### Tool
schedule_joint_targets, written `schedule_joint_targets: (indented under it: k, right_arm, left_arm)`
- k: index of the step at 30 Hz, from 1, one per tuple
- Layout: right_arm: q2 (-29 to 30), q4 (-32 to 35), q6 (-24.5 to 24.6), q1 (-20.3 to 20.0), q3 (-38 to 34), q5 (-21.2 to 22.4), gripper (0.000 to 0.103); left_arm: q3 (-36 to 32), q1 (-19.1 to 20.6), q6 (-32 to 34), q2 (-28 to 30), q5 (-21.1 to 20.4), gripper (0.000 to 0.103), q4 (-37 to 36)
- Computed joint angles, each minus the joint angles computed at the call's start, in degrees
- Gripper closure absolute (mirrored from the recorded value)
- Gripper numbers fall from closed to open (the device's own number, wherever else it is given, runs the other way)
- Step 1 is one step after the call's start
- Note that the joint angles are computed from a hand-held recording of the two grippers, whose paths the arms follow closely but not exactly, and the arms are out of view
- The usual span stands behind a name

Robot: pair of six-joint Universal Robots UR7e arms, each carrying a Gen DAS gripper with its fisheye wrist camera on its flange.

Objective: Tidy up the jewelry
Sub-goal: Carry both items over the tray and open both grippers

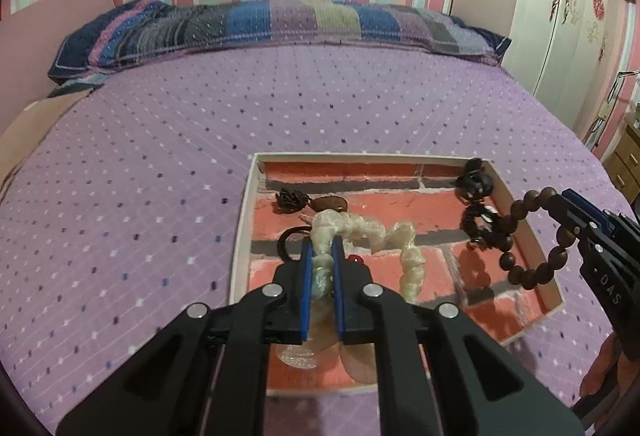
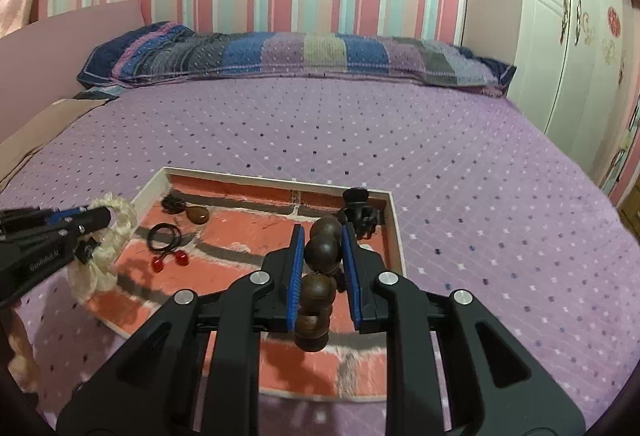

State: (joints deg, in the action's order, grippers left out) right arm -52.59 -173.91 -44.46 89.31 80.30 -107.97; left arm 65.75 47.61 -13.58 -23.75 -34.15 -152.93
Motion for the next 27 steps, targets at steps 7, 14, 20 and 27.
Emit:
schedule_joint_targets:
  k: [7, 14, 20, 27]
  right_arm:
    - [4.65, -0.27, -0.44, -0.48, -4.87, -1.92, 0.083]
    - [7.28, -1.18, -1.50, -0.66, -7.77, -5.14, 0.083]
    - [9.56, 1.15, -1.14, -1.08, -11.42, -8.81, 0.083]
    - [11.67, 5.99, 0.12, -1.18, -14.91, -11.76, 0.083]
  left_arm:
    - [-4.76, 2.07, 0.88, 3.45, -0.17, 0.093, 2.19]
    - [-7.01, 3.26, 0.89, 5.00, -0.06, 0.093, 3.90]
    - [-9.96, 4.21, -0.47, 6.49, -0.30, 0.093, 6.97]
    - [-12.37, 4.97, -0.67, 7.72, 0.26, 0.093, 9.69]
